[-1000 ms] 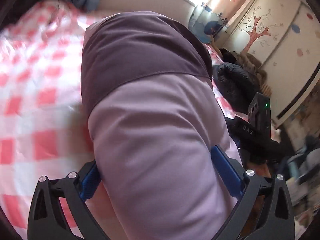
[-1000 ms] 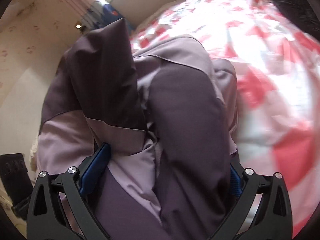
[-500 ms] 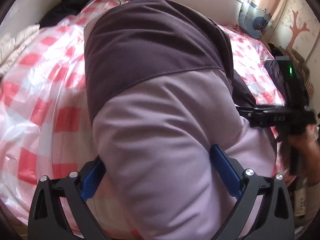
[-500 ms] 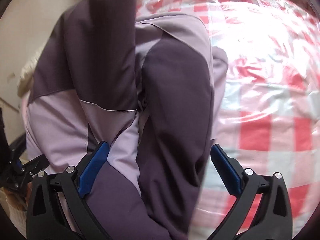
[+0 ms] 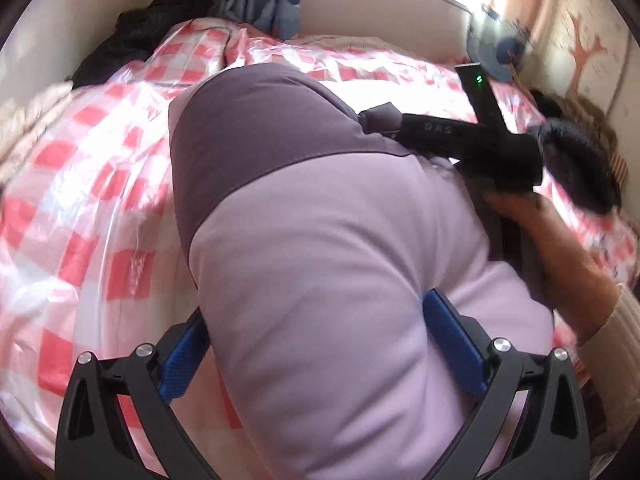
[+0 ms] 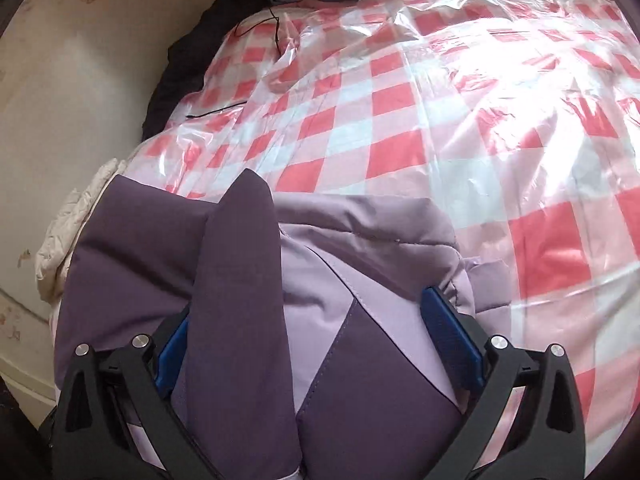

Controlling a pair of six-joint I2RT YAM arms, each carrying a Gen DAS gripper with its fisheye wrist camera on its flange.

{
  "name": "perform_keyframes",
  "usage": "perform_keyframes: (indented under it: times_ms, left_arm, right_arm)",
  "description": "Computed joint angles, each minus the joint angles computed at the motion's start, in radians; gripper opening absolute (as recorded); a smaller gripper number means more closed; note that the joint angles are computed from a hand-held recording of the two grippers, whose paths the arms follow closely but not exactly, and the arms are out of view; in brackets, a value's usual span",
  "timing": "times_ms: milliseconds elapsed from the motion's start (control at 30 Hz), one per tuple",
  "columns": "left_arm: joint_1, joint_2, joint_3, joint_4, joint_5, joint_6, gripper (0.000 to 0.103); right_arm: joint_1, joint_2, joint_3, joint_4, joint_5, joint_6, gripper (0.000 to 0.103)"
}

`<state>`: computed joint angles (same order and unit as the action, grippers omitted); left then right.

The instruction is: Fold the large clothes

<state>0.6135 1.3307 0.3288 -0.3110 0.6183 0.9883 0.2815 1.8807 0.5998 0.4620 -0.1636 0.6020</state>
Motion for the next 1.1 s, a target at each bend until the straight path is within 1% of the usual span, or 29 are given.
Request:
perform_keyframes:
  times_ms: [33, 67, 100, 133, 167, 200, 233, 300, 333, 367, 400, 433, 467, 500, 533, 567, 633, 667, 733, 800, 833, 900, 967, 1100]
  left_arm:
    - [-0.002, -0.024, -0.024, 0.017, -0.005, 0.003, 0.098]
    - [-0.007, -0.041, -0.04, 0.033, -0.012, 0.003, 0.098]
    - [-0.01, -0.043, -0.046, 0.044, -0.017, 0.001, 0.098]
    - [-0.008, -0.045, -0.049, 0.048, -0.018, 0.002, 0.098]
    - [-0.002, -0.04, -0.047, 0.048, -0.015, 0.009, 0.098]
    - [0.007, -0.03, -0.043, 0.049, -0.013, 0.012, 0.098]
    - [0.016, -0.024, -0.039, 0.047, -0.01, 0.016, 0.098]
    - [0.02, -0.009, -0.025, 0.04, -0.006, 0.02, 0.098]
    - [0.017, -0.011, -0.025, 0.037, -0.007, 0.022, 0.098]
    - [0.014, -0.025, -0.033, 0.038, -0.006, 0.027, 0.098]
    - [0.009, -0.035, -0.043, 0.046, -0.006, 0.031, 0.098]
    - [0.0, -0.059, -0.061, 0.06, -0.011, 0.026, 0.098]
    - [-0.011, -0.076, -0.077, 0.08, -0.019, 0.013, 0.098]
    - [-0.016, -0.074, -0.081, 0.094, -0.023, 0.003, 0.098]
    - [-0.013, -0.061, -0.073, 0.092, -0.022, 0.004, 0.098]
    - [-0.009, -0.051, -0.067, 0.087, -0.02, 0.009, 0.098]
    - [-0.007, -0.067, -0.073, 0.082, -0.018, 0.011, 0.098]
    - [-0.008, -0.076, -0.078, 0.082, -0.019, 0.009, 0.098]
    - [-0.007, -0.078, -0.08, 0.083, -0.016, 0.012, 0.098]
    - [-0.007, -0.075, -0.079, 0.086, -0.015, 0.014, 0.098]
    - [-0.006, -0.076, -0.079, 0.088, -0.015, 0.016, 0.098]
    - [-0.002, -0.069, -0.075, 0.096, -0.015, 0.021, 0.098]
    - [0.006, -0.054, -0.066, 0.097, -0.011, 0.033, 0.098]
    - [-0.007, -0.032, -0.073, 0.136, -0.009, 0.009, 0.098]
  right_arm:
    - [0.0, -0.012, -0.022, 0.007, -0.013, -0.001, 0.097]
    - [-0.008, -0.03, -0.008, -0.045, -0.045, -0.008, 0.097]
    - [-0.041, -0.067, 0.0, -0.122, -0.091, -0.033, 0.097]
    - [-0.06, -0.127, 0.021, -0.226, -0.105, -0.046, 0.097]
    - [-0.053, -0.204, 0.011, -0.298, -0.087, -0.048, 0.097]
    - [-0.028, -0.3, -0.035, -0.319, -0.062, -0.046, 0.097]
    - [0.001, -0.39, -0.103, -0.298, -0.035, -0.046, 0.097]
    - [0.078, -0.504, -0.196, -0.274, 0.04, -0.015, 0.097]
    - [0.102, -0.498, -0.25, -0.205, 0.055, 0.023, 0.097]
    - [0.111, -0.444, -0.311, -0.065, 0.049, 0.057, 0.097]
    - [0.1, -0.341, -0.374, 0.134, 0.021, 0.091, 0.097]
    - [0.085, -0.245, -0.387, 0.269, -0.002, 0.116, 0.097]
    - [0.067, -0.199, -0.405, 0.35, -0.029, 0.12, 0.097]
    - [0.068, -0.203, -0.403, 0.346, -0.028, 0.117, 0.097]
    - [0.085, -0.253, -0.393, 0.27, -0.003, 0.113, 0.097]
    - [0.097, -0.266, -0.392, 0.256, 0.014, 0.113, 0.097]
    - [0.092, -0.265, -0.411, 0.288, 0.005, 0.118, 0.097]
    - [0.086, -0.255, -0.428, 0.329, -0.005, 0.125, 0.097]
    - [0.07, -0.195, -0.468, 0.465, -0.027, 0.145, 0.097]
    - [0.045, -0.075, -0.469, 0.623, -0.056, 0.173, 0.097]
    - [0.046, -0.043, -0.483, 0.683, -0.057, 0.196, 0.097]
    - [0.061, -0.006, -0.503, 0.758, -0.042, 0.238, 0.097]
    - [0.06, 0.042, -0.508, 0.828, -0.053, 0.263, 0.097]
    - [-0.009, 0.185, -0.473, 0.951, -0.156, 0.25, 0.097]
